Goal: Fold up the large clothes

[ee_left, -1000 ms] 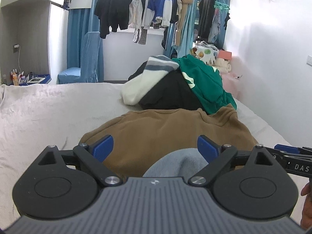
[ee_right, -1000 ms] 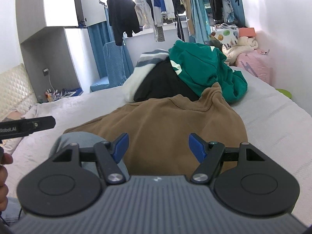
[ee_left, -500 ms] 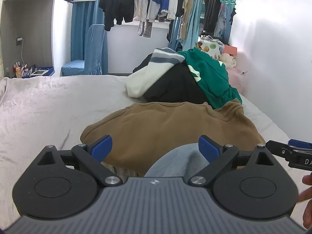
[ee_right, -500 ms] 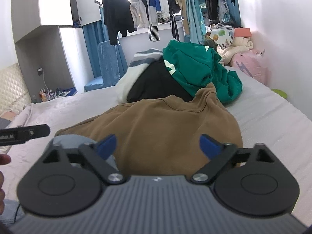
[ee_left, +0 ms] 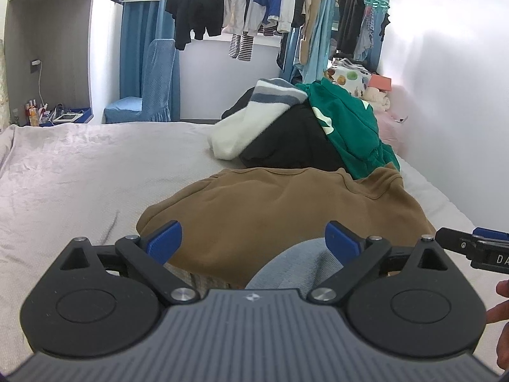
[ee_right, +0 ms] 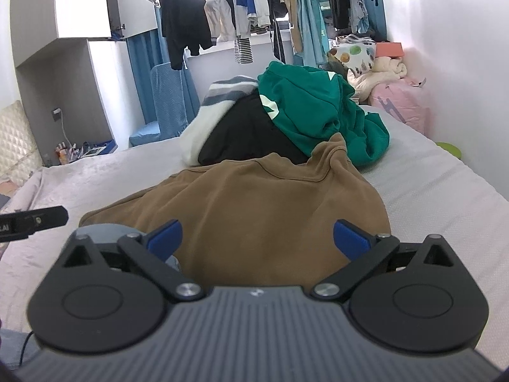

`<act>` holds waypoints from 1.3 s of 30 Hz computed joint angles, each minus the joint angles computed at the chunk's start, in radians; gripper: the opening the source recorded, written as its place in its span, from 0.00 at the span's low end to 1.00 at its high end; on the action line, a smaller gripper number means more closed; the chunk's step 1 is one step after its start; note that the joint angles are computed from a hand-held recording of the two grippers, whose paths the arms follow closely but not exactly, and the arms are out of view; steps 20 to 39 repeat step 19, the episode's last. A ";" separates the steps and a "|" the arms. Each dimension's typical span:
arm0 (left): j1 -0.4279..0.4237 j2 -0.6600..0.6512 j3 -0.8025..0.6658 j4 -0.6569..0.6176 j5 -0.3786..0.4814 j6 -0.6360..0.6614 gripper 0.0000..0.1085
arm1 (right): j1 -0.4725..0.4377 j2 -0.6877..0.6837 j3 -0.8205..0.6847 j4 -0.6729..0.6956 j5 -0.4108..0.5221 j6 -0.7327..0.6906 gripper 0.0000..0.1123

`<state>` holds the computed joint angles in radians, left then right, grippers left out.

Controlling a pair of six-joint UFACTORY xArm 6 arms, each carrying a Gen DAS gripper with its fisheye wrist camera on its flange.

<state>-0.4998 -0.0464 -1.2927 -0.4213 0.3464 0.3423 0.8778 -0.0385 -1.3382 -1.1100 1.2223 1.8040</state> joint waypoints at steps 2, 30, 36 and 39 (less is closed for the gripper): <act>0.000 0.003 -0.001 0.005 -0.005 -0.014 0.91 | -0.001 0.006 -0.006 0.002 -0.003 -0.004 0.92; 0.002 0.010 -0.011 -0.007 0.003 0.005 0.92 | -0.024 0.003 0.004 0.023 -0.040 -0.007 0.92; 0.002 0.010 -0.011 -0.007 0.003 0.005 0.92 | -0.024 0.003 0.004 0.023 -0.040 -0.007 0.92; 0.002 0.010 -0.011 -0.007 0.003 0.005 0.92 | -0.024 0.003 0.004 0.023 -0.040 -0.007 0.92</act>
